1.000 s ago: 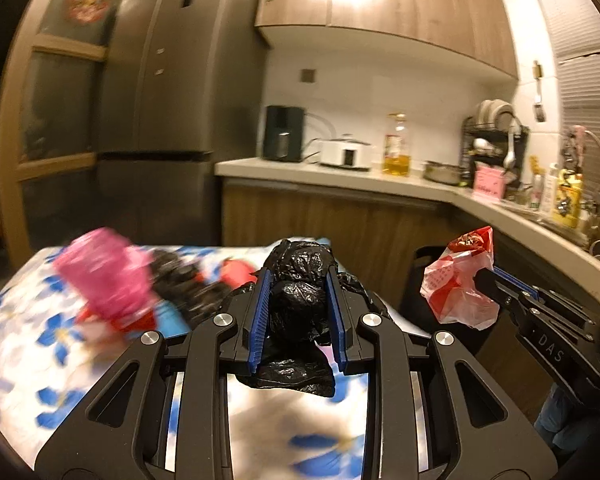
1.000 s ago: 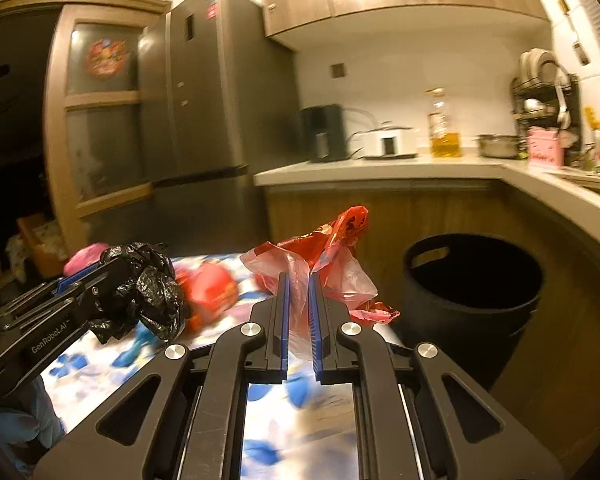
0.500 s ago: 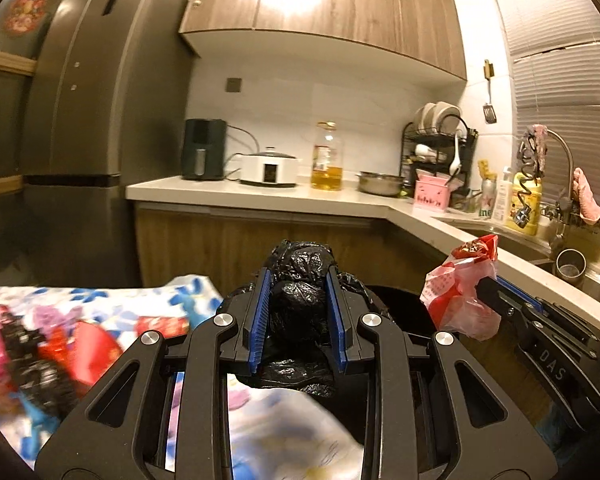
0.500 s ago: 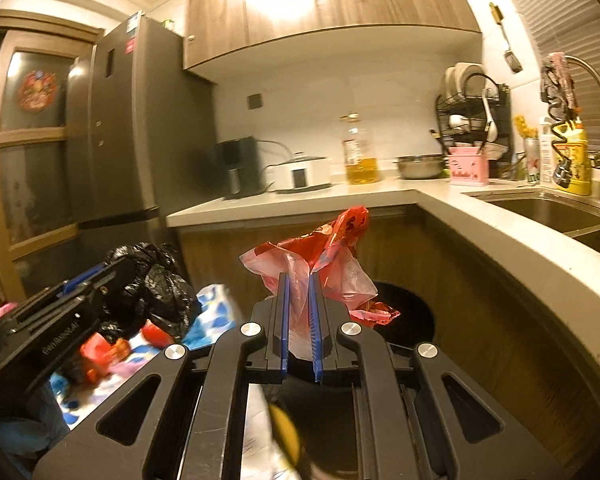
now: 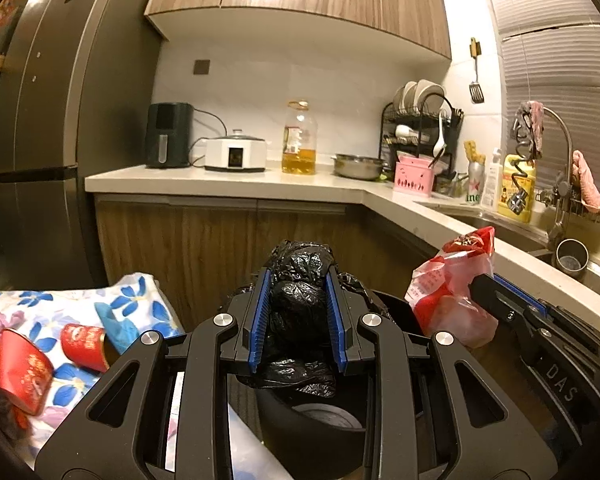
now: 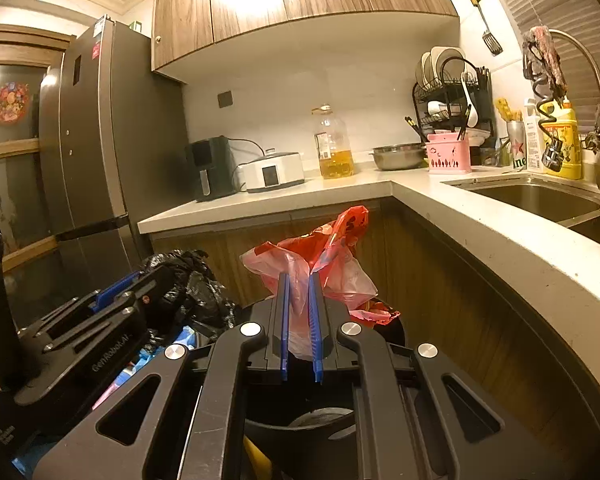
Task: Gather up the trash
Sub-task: 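Carry both bags over the black bin with both tools, then open both tools to drop the bags into the black bin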
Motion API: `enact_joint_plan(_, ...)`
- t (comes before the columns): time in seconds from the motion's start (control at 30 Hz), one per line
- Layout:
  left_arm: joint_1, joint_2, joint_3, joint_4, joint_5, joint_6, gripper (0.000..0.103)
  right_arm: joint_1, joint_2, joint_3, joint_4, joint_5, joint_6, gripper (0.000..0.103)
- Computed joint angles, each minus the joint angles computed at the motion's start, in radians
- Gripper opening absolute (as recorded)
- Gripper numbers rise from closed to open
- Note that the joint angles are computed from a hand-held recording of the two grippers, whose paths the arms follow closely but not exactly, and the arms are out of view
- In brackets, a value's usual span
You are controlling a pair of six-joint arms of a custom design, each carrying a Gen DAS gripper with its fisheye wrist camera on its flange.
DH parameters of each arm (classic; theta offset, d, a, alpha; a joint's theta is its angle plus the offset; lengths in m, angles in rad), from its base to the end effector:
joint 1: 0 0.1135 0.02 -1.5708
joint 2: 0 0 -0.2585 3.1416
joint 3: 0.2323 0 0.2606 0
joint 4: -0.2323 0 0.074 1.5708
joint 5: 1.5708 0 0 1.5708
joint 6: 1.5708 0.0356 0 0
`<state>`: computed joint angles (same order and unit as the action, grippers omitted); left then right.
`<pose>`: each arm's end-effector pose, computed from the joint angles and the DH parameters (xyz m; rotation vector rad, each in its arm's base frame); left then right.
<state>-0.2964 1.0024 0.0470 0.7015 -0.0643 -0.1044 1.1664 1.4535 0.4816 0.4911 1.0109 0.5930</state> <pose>0.1750 -0.0510 0.1314 0.1301 1.8253 -0.2241 0.1319 0.2314 0.1516 0.0675 1.8222 0.1978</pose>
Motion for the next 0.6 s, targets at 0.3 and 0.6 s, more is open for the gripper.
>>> enact_joint_plan(0.3, 0.005, 0.285, 0.058, 0.187, 0.028, -0.001, 0.027, -0.066, 0.038, -0.003, 0.058, -0.08, -0.033, 0.011)
enact_joint_plan(0.6, 0.027, 0.4, 0.09, 0.254, 0.072, -0.007, 0.031, -0.119, 0.08, -0.004, 0.12, -0.16, -0.055, 0.019)
